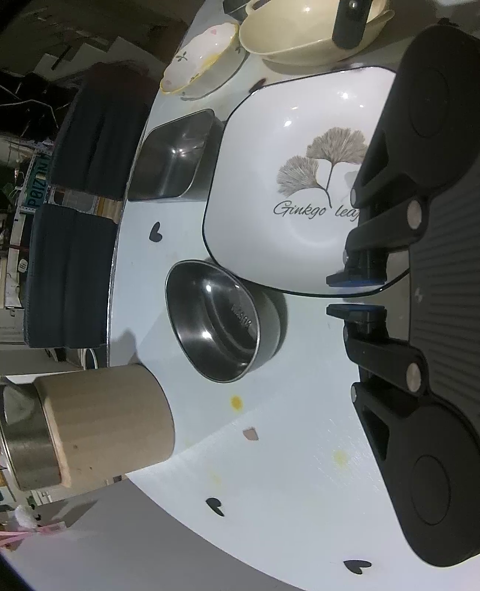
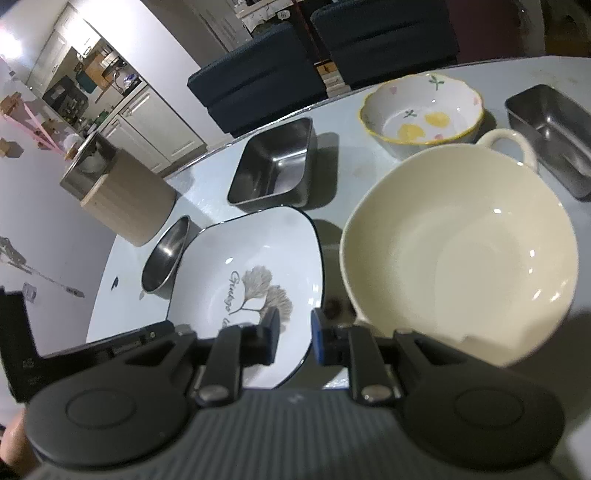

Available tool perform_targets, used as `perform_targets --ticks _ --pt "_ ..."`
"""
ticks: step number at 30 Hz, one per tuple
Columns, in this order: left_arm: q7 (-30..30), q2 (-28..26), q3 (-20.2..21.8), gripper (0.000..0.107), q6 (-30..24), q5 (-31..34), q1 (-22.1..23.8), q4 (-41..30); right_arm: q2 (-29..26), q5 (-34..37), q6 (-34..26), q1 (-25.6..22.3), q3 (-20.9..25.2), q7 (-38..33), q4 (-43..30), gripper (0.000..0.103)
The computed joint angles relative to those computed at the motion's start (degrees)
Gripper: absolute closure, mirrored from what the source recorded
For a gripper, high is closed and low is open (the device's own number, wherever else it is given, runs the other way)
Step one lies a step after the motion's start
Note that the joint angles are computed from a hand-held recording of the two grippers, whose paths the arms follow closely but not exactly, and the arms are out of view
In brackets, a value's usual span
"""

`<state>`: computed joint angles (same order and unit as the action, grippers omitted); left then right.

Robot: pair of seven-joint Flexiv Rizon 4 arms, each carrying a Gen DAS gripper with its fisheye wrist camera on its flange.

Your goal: Organize plates and bowls

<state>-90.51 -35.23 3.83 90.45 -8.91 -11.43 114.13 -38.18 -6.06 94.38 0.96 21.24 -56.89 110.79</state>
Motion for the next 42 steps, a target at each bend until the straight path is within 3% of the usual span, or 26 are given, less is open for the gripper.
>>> perform_targets --ticks 5,17,24,26,29,34,42 --pt "2.77 0.74 -5.69 0.096 0.73 -0.88 5.45 1.62 -0.53 -0.32 -1.59 2.66 -2.35 0.44 -1.19 0.08" --pt "4.63 -1.83 -8.12 0.097 6.16 -1.77 7.06 0.07 -1.97 -0.39 -4.61 7.42 -7.75 0.94 -4.09 0.081" --pt "5.56 -2.81 -9.0 0.097 4.89 -2.54 8.45 -1.02 -3.07 0.1 -6.09 7.61 -7.8 1.03 -5.38 0.089" --pt "6.67 -3.15 -12.46 0.098 5.3 -2.43 11.69 -0.67 -3.27 0.13 -6.33 7.88 -8.15 1.02 -5.7 0.09" --pt "8.3 -3.42 -13.02 0.1 4.88 -1.86 12.22 -1.08 -3.7 0.0 -7.21 8.38 -8.85 1.18 -6.49 0.094" --pt "10.75 -4.11 -17.97 0.099 4.76 -1.99 16.85 -0.79 -4.25 0.26 -7.74 8.22 -8.53 0.69 -7.28 0.094" --pt "12.31 -4.55 -20.07 0.099 4.22 -3.15 18.63 -0.95 -4.21 -0.64 -7.89 10.93 -11.64 1.35 -7.59 0.094"
